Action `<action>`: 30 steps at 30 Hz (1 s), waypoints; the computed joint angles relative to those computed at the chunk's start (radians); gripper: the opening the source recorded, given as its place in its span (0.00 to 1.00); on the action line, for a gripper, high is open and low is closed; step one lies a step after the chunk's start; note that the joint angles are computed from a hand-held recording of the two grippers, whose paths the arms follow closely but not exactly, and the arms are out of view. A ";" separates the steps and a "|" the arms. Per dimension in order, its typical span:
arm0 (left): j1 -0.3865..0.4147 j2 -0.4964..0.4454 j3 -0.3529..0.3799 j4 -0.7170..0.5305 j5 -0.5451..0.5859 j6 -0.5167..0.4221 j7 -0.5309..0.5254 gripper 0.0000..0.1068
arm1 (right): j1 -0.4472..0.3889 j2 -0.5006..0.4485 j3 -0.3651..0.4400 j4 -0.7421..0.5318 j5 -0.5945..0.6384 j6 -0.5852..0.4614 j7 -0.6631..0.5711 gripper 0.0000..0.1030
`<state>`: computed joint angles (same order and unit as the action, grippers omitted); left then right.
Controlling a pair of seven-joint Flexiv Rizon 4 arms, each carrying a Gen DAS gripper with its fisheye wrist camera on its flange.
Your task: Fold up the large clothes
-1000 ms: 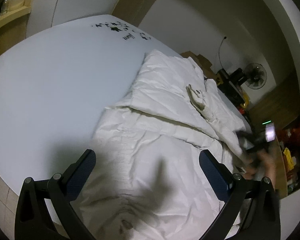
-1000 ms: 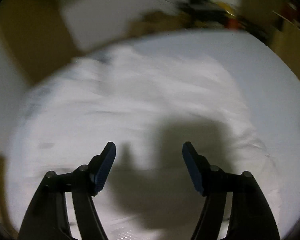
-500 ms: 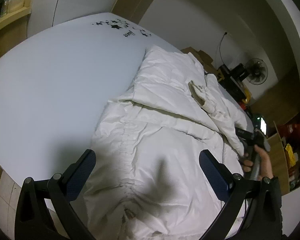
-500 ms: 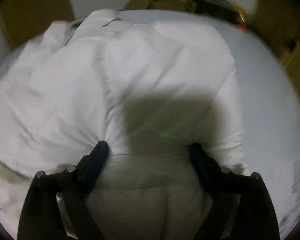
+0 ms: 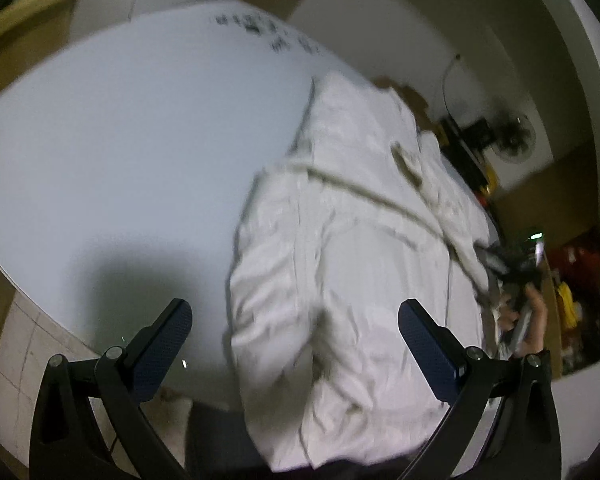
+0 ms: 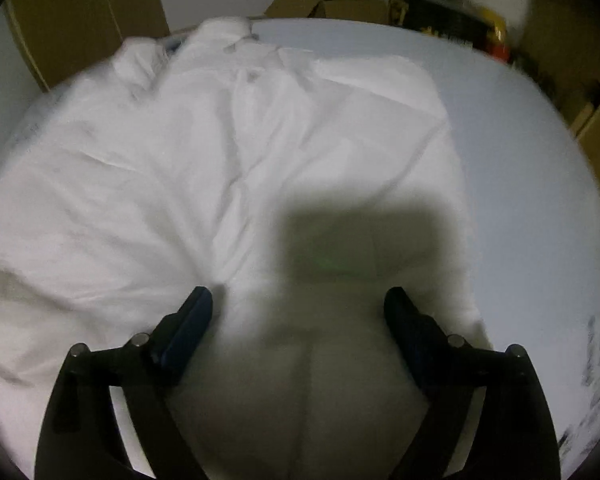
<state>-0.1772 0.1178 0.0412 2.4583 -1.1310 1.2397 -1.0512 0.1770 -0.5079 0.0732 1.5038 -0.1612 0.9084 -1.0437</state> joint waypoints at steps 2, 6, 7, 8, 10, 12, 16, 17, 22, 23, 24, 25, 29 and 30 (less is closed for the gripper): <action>0.009 0.002 0.008 0.007 0.036 -0.038 -0.003 0.96 | -0.051 0.072 0.074 0.057 0.127 0.104 -0.067 0.86; 0.015 0.000 0.011 0.028 0.062 -0.069 0.002 0.96 | -0.064 0.264 0.109 0.257 0.202 0.202 -0.122 0.87; 0.012 -0.004 0.010 0.030 0.039 -0.076 0.014 0.96 | -0.057 0.310 0.102 0.310 0.192 0.208 -0.119 0.87; 0.012 -0.007 0.010 0.031 0.025 -0.088 0.019 0.96 | -0.063 0.365 0.099 0.367 0.197 0.208 -0.128 0.87; 0.017 -0.020 0.007 0.030 0.012 -0.113 0.023 0.96 | -0.077 0.455 0.082 0.442 0.208 0.180 -0.146 0.87; 0.023 -0.033 0.002 0.027 0.016 -0.133 0.022 0.96 | -0.094 0.538 0.058 0.517 0.183 0.147 -0.109 0.87; 0.014 -0.049 -0.017 0.017 -0.058 -0.151 0.075 0.96 | -0.116 0.649 0.017 0.608 0.213 0.049 -0.059 0.87; 0.012 -0.054 -0.020 0.013 -0.079 -0.161 0.085 0.96 | -0.117 0.661 0.005 0.625 0.249 0.044 -0.081 0.87; 0.011 -0.077 -0.033 -0.015 -0.132 -0.221 0.115 0.96 | -0.102 0.586 -0.064 0.594 0.539 -0.026 -0.201 0.86; 0.011 -0.082 -0.035 -0.020 -0.141 -0.233 0.118 0.96 | -0.107 0.569 -0.064 0.580 0.573 -0.039 -0.221 0.86; 0.011 -0.085 -0.037 -0.023 -0.147 -0.239 0.119 0.96 | -0.109 0.544 -0.064 0.558 0.621 -0.053 -0.255 0.86; 0.010 -0.091 -0.040 -0.028 -0.157 -0.246 0.124 0.96 | -0.115 0.529 -0.058 0.544 0.648 -0.060 -0.276 0.86; 0.008 -0.102 -0.047 -0.039 -0.185 -0.255 0.136 0.96 | -0.135 0.465 -0.028 0.486 0.734 -0.078 -0.338 0.86; 0.007 -0.102 -0.049 -0.040 -0.193 -0.256 0.138 0.96 | -0.136 0.443 -0.021 0.467 0.739 -0.076 -0.346 0.86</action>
